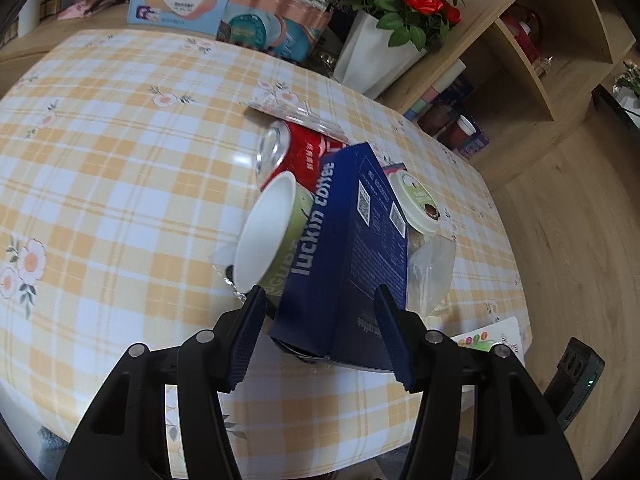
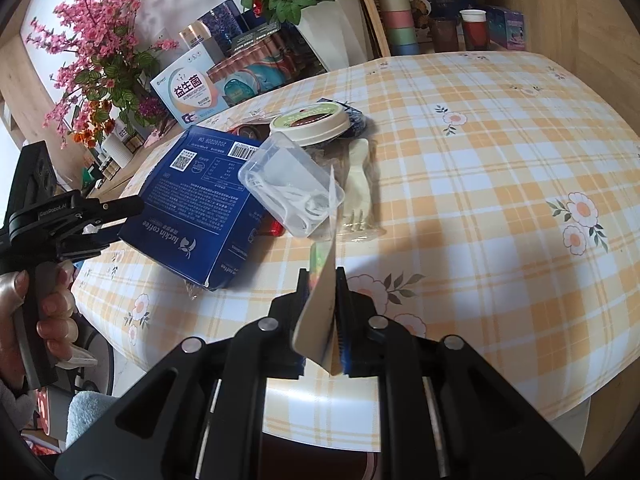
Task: Collect trash
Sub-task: 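Grasp the blue luckin coffee box with the left tool while the right tool holds the card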
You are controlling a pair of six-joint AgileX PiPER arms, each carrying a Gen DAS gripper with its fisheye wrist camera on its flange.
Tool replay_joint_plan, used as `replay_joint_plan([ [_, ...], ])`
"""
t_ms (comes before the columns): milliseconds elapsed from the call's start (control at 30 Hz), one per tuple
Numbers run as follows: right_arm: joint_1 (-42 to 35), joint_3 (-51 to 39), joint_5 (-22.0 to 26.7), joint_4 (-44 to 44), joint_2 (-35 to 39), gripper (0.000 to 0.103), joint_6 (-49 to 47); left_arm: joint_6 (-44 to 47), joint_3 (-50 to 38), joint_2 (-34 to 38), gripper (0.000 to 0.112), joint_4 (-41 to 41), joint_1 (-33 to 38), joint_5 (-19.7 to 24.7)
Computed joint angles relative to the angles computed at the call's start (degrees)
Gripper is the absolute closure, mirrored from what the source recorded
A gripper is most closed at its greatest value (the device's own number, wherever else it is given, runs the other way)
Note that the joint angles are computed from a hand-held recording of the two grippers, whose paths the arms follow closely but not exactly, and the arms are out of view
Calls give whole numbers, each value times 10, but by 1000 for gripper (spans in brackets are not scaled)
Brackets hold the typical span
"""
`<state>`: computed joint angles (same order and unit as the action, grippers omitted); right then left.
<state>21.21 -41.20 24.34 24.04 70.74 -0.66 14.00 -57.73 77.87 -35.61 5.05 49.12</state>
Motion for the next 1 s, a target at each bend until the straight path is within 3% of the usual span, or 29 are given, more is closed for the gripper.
replay_joint_plan([
  [200,-12,6,-4,31,0,88,-30,17,12,12,58,-41,-5,15],
  [433,-22,5,2,51,3,88,-56,57,-6,78,58,-105,8,35],
  [533,-24,4,4,54,3,88,-60,63,-19,91,64,-111,5,49],
  [733,-23,4,6,54,2,88,-57,73,-17,52,81,-125,-11,59],
  [1000,-11,-3,4,39,-14,88,-30,58,-46,-18,82,-80,-48,49],
])
